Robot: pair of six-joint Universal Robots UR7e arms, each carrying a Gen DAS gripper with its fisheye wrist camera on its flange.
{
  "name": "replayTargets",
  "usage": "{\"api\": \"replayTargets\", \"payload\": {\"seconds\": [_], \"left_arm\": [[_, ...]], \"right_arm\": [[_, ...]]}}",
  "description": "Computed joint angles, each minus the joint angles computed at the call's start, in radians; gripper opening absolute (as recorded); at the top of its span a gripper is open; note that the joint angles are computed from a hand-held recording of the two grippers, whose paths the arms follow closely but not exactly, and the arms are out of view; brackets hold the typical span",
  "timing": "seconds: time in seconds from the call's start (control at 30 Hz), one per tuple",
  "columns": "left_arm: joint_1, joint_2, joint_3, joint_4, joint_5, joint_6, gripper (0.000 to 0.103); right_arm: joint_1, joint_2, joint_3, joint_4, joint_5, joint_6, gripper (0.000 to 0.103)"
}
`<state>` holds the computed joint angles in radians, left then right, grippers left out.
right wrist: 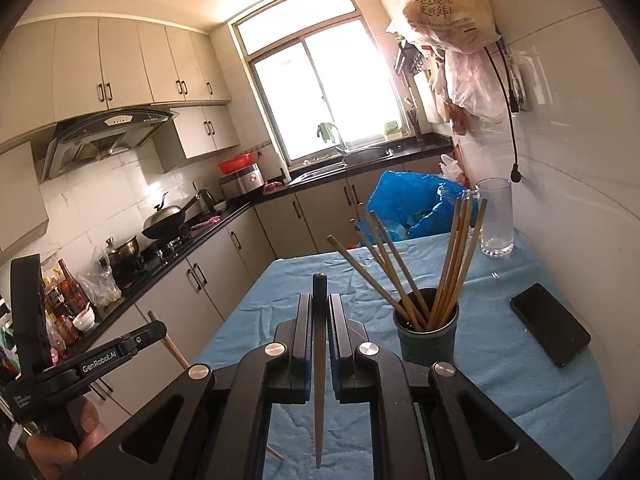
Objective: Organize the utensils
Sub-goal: 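Lift both held chopsticks upright and carry them toward the black cup, then lower both held chopsticks into the black cup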
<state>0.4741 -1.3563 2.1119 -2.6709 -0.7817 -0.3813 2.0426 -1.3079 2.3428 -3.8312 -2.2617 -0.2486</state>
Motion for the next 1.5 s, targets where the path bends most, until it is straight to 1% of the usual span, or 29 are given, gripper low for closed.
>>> {"api": "replayTargets", "payload": {"seconds": [0.33, 0.67, 1.13, 1.5], "left_arm": [[-0.011, 0.002, -0.005, -0.005, -0.009, 0.017, 0.006], [-0.031, 0.018, -0.017, -0.010, -0.017, 0.035, 0.006], [-0.068, 0.062, -0.041, -0.014, -0.030, 0.066, 0.006], [-0.103, 0.107, -0.070, -0.022, -0.034, 0.102, 0.006]], "right_arm": [[-0.002, -0.036, 0.017, -0.019, -0.009, 0.007, 0.008], [-0.008, -0.099, 0.035, -0.054, -0.019, 0.000, 0.008], [-0.033, -0.184, 0.067, -0.071, -0.026, 0.012, 0.008], [-0.041, -0.246, 0.078, -0.072, -0.019, -0.004, 0.008]]}}
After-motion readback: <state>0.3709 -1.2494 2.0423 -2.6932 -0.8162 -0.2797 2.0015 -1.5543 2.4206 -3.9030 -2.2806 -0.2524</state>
